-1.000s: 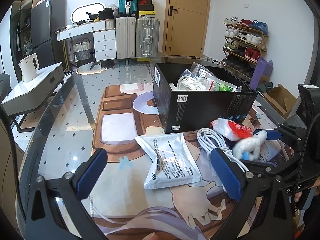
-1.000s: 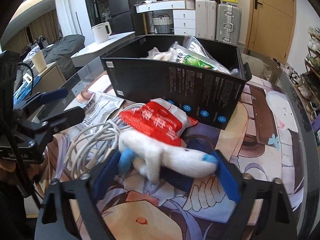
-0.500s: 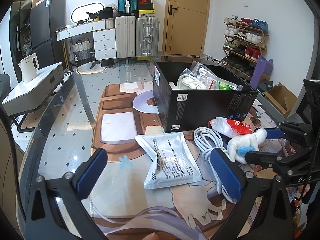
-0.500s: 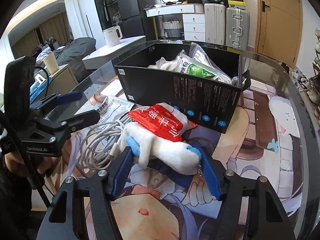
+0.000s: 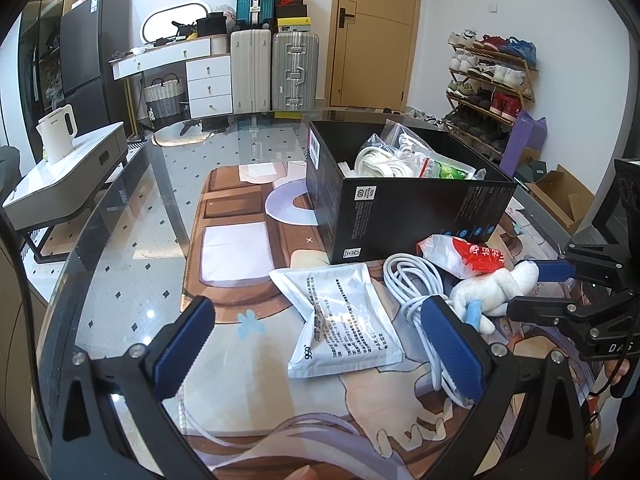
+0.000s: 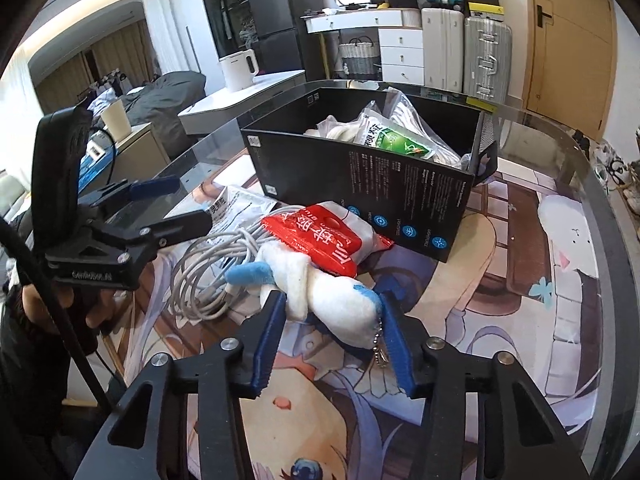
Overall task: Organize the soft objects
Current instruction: 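Close the right gripper on the plush toy while the left gripper closes on the white packet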
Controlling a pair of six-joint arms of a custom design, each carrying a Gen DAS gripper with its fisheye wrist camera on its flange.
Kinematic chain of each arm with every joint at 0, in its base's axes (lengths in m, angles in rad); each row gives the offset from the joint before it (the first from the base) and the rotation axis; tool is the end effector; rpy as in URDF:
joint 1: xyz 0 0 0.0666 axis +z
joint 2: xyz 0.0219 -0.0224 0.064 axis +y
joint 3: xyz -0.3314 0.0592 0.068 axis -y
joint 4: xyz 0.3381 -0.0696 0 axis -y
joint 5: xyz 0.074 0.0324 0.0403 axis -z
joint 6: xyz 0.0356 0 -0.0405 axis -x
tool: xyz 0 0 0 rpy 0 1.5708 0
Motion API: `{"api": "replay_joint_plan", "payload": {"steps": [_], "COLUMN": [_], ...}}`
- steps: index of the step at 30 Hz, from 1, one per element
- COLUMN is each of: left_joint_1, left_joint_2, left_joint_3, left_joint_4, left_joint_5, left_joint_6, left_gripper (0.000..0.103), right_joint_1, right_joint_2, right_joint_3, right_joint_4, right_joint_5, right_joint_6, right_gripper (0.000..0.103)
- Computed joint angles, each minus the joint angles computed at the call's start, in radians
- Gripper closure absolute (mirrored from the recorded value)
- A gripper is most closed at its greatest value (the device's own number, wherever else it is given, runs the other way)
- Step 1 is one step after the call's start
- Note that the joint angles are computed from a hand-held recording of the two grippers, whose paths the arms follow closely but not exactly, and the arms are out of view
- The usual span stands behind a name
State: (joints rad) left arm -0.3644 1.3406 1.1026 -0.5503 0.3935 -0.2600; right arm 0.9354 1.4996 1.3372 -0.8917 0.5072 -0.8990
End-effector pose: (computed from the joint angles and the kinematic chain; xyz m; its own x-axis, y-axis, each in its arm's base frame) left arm 0.3839 -0.1615 0.3131 -0.4908 0.4413 -0.7513 0.7325 0.6758 -0.0815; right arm 0.2822 0.3529 0.3198 -0.7603 0.1217 -0.6380 0.0547 0.9908 0.1238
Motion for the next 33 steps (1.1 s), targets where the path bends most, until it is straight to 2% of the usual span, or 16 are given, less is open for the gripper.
{"api": "replay_joint_plan", "payload": {"steps": [7,15,21,28,33], "left_joint_1": [-0.008,-0.008,-0.012,-0.027,-0.051], "left_joint_2": [0.005,0.032,0.088,0.121,0.128], "left_joint_3": [0.007,0.055,0.118,0.153,0.169], "left_joint_4": [-0.016,-0.109,-0.200,-0.246,-0.267], "left_joint_5": [-0.015,-0.054,-0.084,-0.102,-0.105], "left_joint_6": [-0.012,-0.047,-0.034,-0.039,-0.056], "left_gripper": [0.000,0.000,0.000,0.005,0.005], "right_joint_1": [0.020,0.017,0.019,0.021,0.021], "right_joint_2": [-0.051,-0.055,-0.040,-0.036,-0.036], "right_joint_3": [-0.034,-0.050,-0.047,-0.049,-0.051], "right_joint_4": [-0.003,-0.011,-0.015,-0.011,-0.009], "right_joint_5": [0.011,-0.024,-0.064,-0.071,-0.076], "right_joint_6": [0.029,0.026,0.055,0.060,0.064], "right_gripper": [0.059,0.059,0.059,0.059,0.058]}}
